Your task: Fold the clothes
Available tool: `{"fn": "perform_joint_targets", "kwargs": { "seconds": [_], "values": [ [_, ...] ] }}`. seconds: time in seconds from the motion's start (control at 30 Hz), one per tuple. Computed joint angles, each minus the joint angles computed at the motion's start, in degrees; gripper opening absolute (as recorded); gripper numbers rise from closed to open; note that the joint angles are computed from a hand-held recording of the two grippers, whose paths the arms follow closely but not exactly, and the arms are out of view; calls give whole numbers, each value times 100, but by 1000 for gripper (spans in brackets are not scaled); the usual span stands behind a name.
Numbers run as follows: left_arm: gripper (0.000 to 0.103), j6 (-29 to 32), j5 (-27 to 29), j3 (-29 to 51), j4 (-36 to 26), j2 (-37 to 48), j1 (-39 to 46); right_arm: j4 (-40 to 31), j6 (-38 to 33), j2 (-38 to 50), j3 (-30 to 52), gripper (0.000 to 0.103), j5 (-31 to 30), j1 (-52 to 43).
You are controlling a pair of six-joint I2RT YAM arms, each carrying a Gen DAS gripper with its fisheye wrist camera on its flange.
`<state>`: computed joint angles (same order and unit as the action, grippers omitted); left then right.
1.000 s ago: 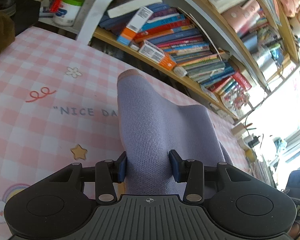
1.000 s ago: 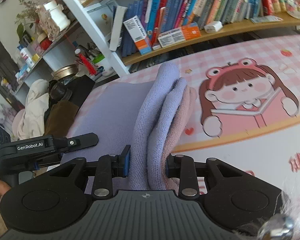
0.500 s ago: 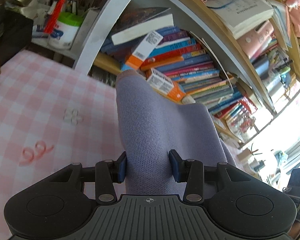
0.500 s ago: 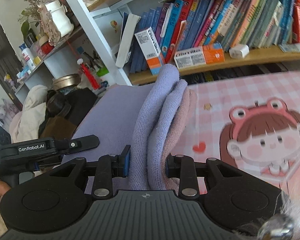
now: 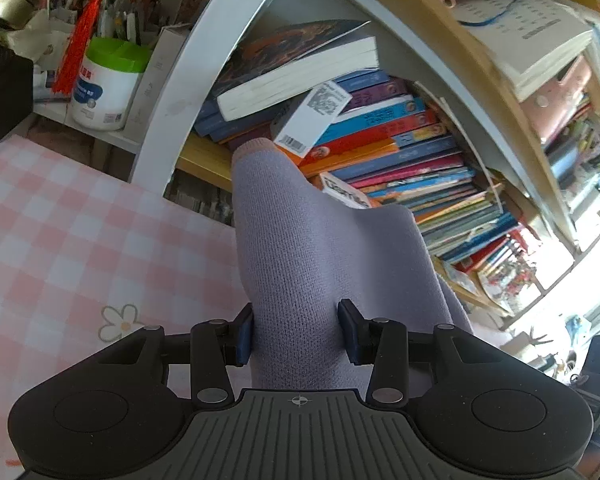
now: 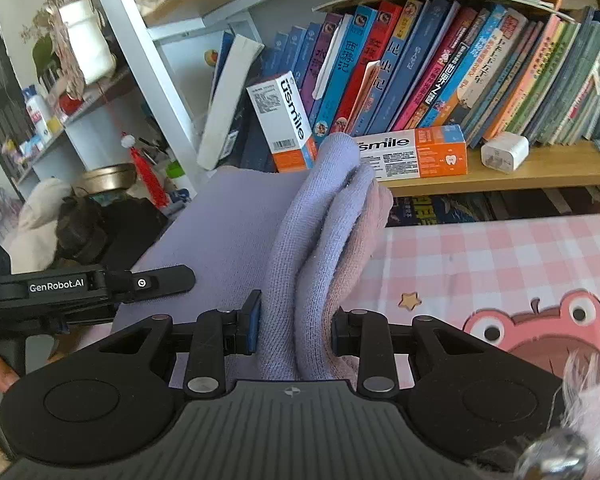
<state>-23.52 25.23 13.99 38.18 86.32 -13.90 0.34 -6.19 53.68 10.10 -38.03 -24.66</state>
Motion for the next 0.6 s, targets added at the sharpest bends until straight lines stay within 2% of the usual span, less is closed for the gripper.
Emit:
{"fn": "perform_joint_targets", "kwargs": {
  "seconds": [0.13,0.2,0.27,0.4,0.57,0.6],
  "values": [
    [41,51,-115,224,407,713,-47,1134,93,975,-105,28,97,73],
    [41,78,-233,448,370,1069,-80,1731,177,1566,-119,29,267,199],
    [41,103,-321,638,238,1309,-99,2069,264,2002,-72,29,565,420],
    [43,59,-327,660,385,1500,-53,2500,367,2270,-120,31,720,541],
    [48,132,-570,621,191,1341,-147,2413,356,2161,-139,49,913,473],
    [51,140,-663,632,84,1267,-185,2360,375,2103,-137,56,978,468]
  ]
}}
